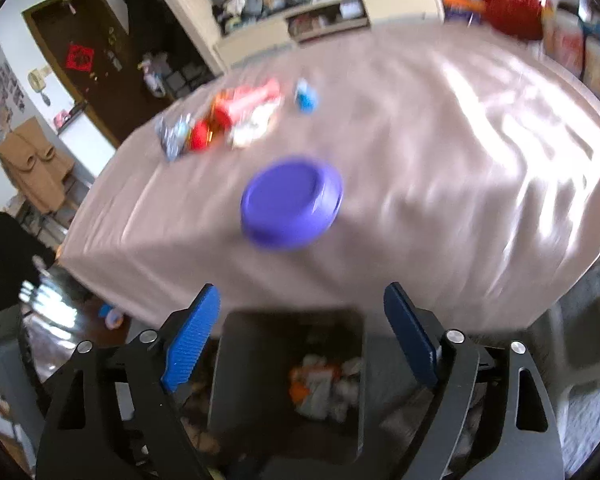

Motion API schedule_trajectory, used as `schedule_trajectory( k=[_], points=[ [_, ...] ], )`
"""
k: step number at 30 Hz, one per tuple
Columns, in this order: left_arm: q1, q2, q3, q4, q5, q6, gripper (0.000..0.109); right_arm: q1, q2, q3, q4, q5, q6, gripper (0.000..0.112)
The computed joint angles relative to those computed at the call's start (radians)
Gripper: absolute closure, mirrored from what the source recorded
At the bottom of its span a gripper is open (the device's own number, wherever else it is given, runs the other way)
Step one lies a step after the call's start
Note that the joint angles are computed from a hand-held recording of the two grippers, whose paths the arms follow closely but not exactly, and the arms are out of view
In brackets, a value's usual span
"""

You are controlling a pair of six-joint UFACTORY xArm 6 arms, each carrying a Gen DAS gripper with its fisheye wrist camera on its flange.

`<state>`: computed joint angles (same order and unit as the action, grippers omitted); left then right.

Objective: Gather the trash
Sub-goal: 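Grasp the purple lid with the right gripper and lift it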

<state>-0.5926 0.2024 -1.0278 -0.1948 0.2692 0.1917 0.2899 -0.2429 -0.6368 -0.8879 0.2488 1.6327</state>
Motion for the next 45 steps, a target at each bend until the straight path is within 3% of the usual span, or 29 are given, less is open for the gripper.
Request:
schedule_trajectory(
  k=[6, 12, 20, 25, 28, 35, 38, 45],
  points=[
    [0.017, 0.018, -0.083, -0.036, 0.036, 0.034, 0.021, -0.032, 0.058, -0.087, 0.091, 0.035, -0.149, 0.025],
    [0.033, 0.082, -0.183, 0.015, 0.07, 0.014, 0.021, -0.032, 0.152, -0.191, 0.171, 0.077, -0.309, 0.025],
    [0.055, 0.163, -0.307, 0.064, 0.118, -0.007, 0.021, -0.031, 0.23, -0.248, 0.221, 0.079, -0.394, 0.025],
    [0.075, 0.223, -0.416, 0.083, 0.156, -0.018, 0.021, -0.011, 0.254, -0.281, 0.133, 0.128, -0.364, 0.024],
    [0.084, 0.264, -0.492, 0.081, 0.175, -0.02, 0.021, 0.009, 0.271, -0.309, 0.052, 0.185, -0.337, 0.036],
    [0.074, 0.391, -0.716, 0.044, 0.246, 0.01, 0.022, -0.066, 0.285, -0.312, 0.129, 0.091, -0.384, 0.037],
    [0.056, 0.47, -0.841, 0.022, 0.291, 0.037, 0.027, -0.124, 0.276, -0.297, 0.205, 0.031, -0.415, 0.037],
    [0.014, 0.715, -1.223, 0.055, 0.429, 0.025, 0.042, -0.197, 0.253, -0.28, 0.279, -0.001, -0.465, 0.037]
  ],
)
